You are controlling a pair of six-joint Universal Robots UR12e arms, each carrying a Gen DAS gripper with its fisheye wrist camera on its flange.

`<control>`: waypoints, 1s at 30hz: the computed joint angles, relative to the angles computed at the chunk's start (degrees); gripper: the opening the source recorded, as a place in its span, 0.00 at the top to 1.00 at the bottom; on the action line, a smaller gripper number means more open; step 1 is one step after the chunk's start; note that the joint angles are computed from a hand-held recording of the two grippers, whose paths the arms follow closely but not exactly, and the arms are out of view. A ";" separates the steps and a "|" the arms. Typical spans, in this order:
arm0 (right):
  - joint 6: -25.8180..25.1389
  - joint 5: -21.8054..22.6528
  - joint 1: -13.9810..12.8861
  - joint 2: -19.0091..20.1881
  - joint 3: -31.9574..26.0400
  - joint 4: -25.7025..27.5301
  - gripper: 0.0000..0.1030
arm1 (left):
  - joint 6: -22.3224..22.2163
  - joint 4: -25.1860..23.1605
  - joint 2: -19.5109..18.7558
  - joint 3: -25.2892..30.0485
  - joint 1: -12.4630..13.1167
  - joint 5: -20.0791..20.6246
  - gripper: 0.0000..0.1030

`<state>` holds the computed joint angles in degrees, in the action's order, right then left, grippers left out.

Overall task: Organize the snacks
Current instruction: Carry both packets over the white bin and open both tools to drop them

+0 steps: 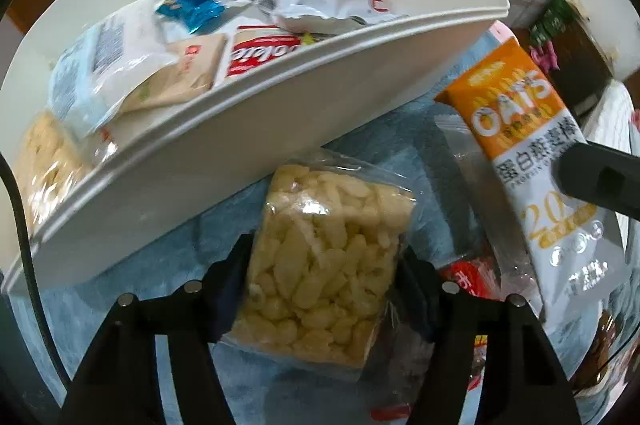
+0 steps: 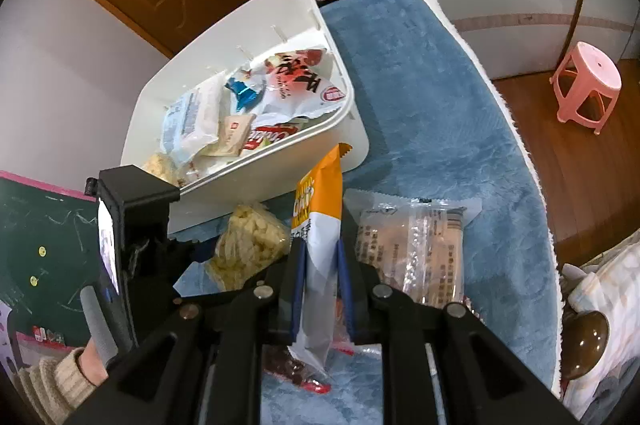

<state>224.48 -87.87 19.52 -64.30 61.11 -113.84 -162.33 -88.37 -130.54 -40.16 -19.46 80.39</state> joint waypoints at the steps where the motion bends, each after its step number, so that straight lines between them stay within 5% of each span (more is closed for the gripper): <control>1: -0.19 -0.15 0.12 0.04 -0.24 0.04 0.84 | -0.61 0.16 0.33 -0.38 0.15 0.00 0.38; 13: -5.61 -2.03 2.35 0.32 -4.13 -1.21 0.84 | -6.26 9.65 10.20 -9.48 3.35 -0.65 0.39; 21: -11.09 -6.11 3.83 3.76 -12.89 -3.64 0.84 | -11.18 14.35 7.90 -0.22 4.83 1.00 0.39; 30: -13.90 -11.60 3.80 10.84 -26.74 -2.42 0.84 | -12.98 14.04 1.24 13.06 4.93 3.52 0.39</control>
